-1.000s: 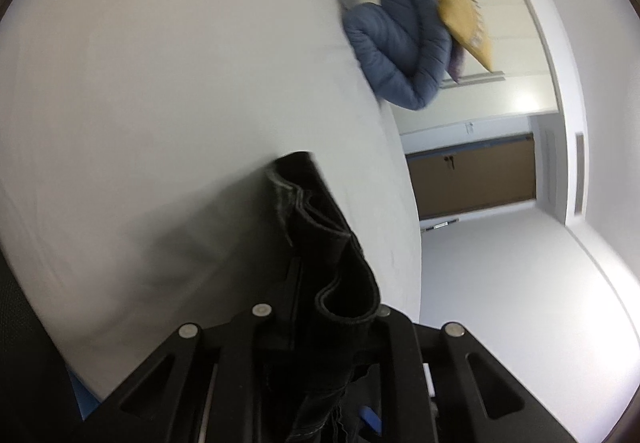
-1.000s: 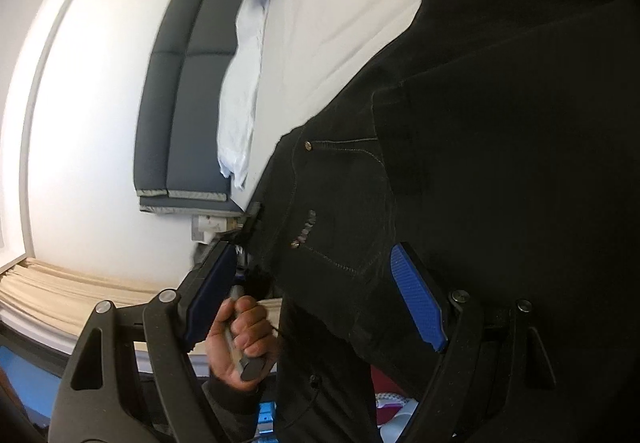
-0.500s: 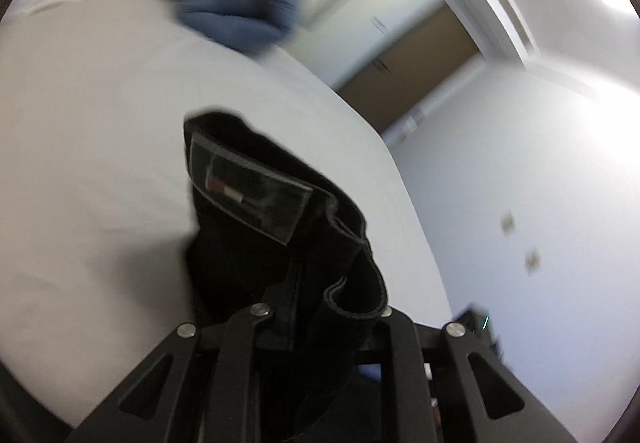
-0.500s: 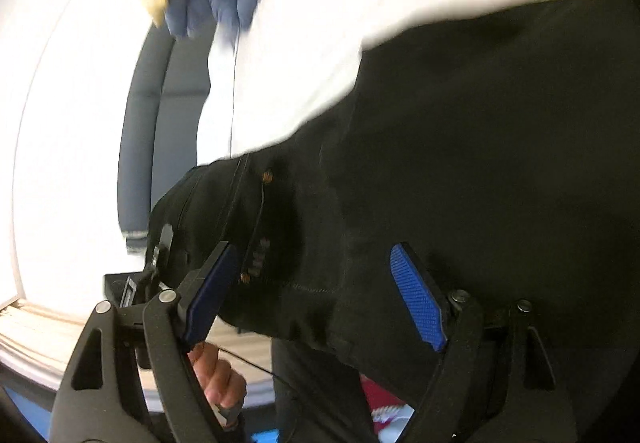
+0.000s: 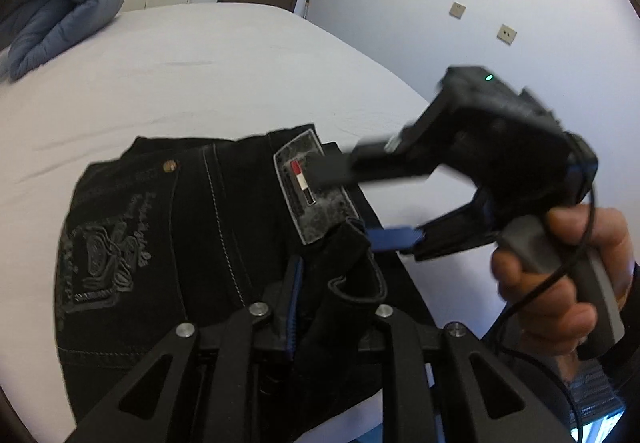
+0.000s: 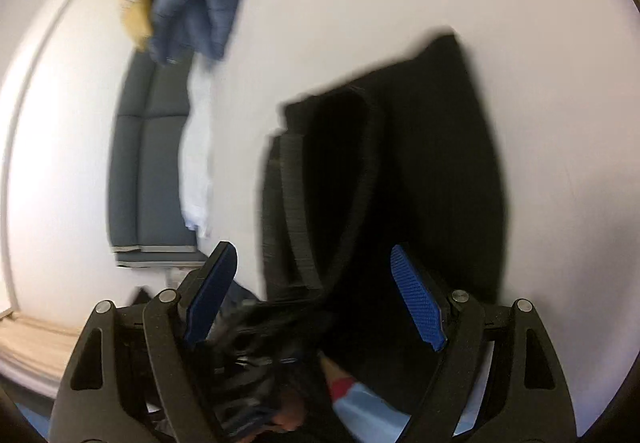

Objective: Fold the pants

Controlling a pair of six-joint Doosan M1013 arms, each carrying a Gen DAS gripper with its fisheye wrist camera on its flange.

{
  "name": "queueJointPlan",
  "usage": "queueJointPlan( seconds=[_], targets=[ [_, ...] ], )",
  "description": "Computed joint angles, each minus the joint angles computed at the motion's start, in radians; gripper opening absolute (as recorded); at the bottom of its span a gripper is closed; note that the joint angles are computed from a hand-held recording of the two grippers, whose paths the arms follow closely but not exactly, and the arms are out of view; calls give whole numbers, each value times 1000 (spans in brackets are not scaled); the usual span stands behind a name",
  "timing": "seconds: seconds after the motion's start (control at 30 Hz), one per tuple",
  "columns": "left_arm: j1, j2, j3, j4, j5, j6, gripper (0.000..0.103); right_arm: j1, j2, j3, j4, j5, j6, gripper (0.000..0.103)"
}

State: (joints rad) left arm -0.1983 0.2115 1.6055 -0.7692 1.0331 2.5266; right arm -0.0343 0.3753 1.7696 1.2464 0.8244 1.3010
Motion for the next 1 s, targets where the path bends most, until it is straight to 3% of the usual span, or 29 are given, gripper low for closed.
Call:
queueJointPlan(
  seconds=[0.07, 0.13, 0.17, 0.2, 0.3, 0.4, 0.57, 0.7, 0.83, 0.93, 1.0],
  targets=[
    [-9, -11, 6, 15, -19, 25, 18, 11, 13, -9, -22, -17, 5, 76],
    [-16, -12, 0, 30, -22, 20, 18, 17, 24, -23, -37, -30, -3, 64],
    [-18, -13, 2, 31, -20, 18, 18, 18, 27, -28, -36, -37, -16, 51],
    [-21, -15, 3, 31, -21, 14, 18, 22, 31, -31, -34, -45, -28, 29],
    [-32, -13, 0, 38, -28, 11, 19, 27, 24, -39, -85, -78, -33, 17],
    [-50, -15, 3, 36, -37, 25, 19, 27, 4, -44, -155, -111, -18, 14],
    [-76, -15, 9, 33, -34, 50, 21, -11, -39, 4, -148, -127, -45, 14],
    [-95, -3, 19, 60, -18, 37, 29, -29, -41, 29, -183, -120, -35, 14],
    [-92, 8, 22, 38, -1, 22, 33, -42, -40, 67, -118, -135, -100, 14],
    [-85, 20, 12, 13, 38, 39, 48, -47, -36, 76, -84, -134, -130, 14],
    [-74, 29, -2, -3, 88, 37, 67, -50, -32, 82, -65, -131, -157, 15]
  ],
)
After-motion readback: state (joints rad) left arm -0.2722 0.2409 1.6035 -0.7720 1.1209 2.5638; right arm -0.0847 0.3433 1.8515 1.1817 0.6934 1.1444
